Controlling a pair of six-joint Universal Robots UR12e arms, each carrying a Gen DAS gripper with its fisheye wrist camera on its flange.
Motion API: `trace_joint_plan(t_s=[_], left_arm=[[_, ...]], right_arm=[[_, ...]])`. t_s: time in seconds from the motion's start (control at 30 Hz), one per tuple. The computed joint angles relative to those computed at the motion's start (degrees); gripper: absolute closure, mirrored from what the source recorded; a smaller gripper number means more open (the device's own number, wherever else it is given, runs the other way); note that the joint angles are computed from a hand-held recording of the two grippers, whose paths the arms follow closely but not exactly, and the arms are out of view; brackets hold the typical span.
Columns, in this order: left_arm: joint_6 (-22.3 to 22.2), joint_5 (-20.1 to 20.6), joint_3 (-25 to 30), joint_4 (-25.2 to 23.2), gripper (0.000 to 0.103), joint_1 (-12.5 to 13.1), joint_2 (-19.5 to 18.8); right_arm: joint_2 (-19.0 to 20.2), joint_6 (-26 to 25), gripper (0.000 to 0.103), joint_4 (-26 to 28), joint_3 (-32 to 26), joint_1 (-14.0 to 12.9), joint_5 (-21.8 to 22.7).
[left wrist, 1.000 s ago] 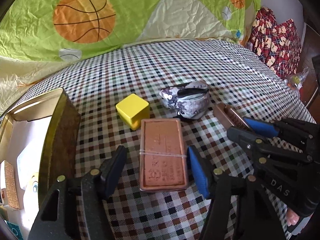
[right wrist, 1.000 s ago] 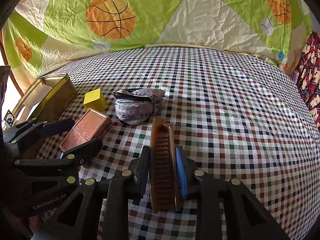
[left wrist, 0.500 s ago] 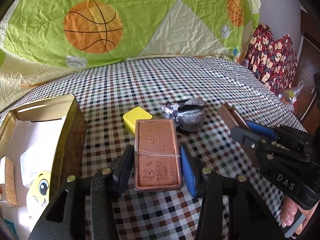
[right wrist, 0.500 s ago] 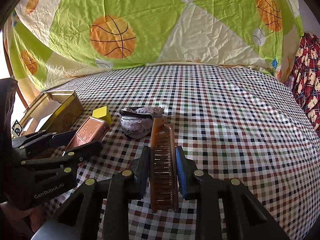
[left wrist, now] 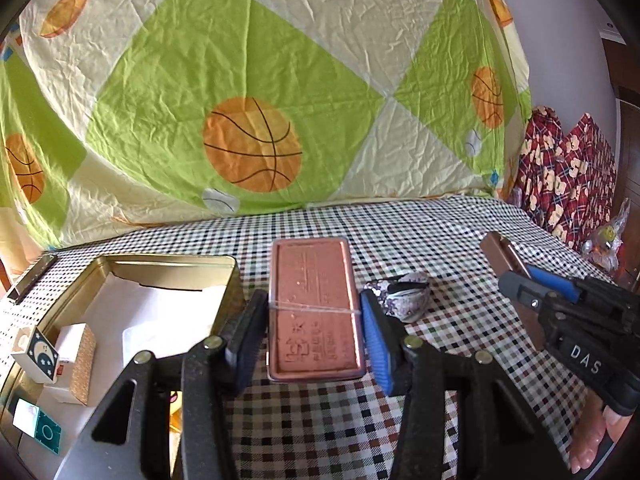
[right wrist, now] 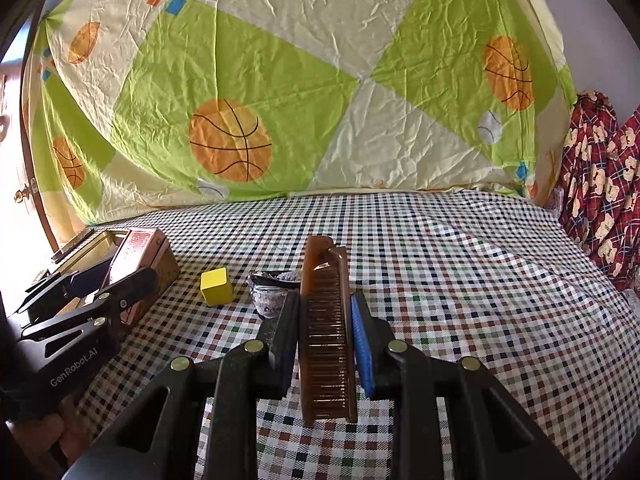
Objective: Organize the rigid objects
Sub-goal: 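Grasp the brown chocolate bar with left gripper while right gripper grasps and lifts the comb, then carry chocolate bar with left gripper while right gripper carries comb toward the gold tin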
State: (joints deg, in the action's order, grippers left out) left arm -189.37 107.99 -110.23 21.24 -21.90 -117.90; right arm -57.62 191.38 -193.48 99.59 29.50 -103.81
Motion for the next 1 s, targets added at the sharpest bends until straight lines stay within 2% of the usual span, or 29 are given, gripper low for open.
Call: trace_joint_plan(t_s=[0.13, 0.47, 0.67, 1.0], left_arm=[[0.44, 1.27, -0.33, 1.84, 0.057, -0.26, -0.12], [-0.49, 1.64, -1.84, 5.09, 0.057, -0.08, 0.18], [0.01, 2.22, -2.27, 6.38, 0.057, -0.33, 0.24], [-0.32, 4.27, -3.41, 9.26, 0.057, -0.59, 0.45]], right_arm=[[0.17, -0.48, 0.076, -2.76, 0.35, 0.36, -1.63], [0.21, -0.82, 0.076, -4.04, 0.55, 0.63, -3.28], [0.59, -2.21, 0.076, -8.13, 1.04, 1.18, -4.52], [0.63, -2.08, 0.076, -9.76, 1.23, 1.13, -3.23]])
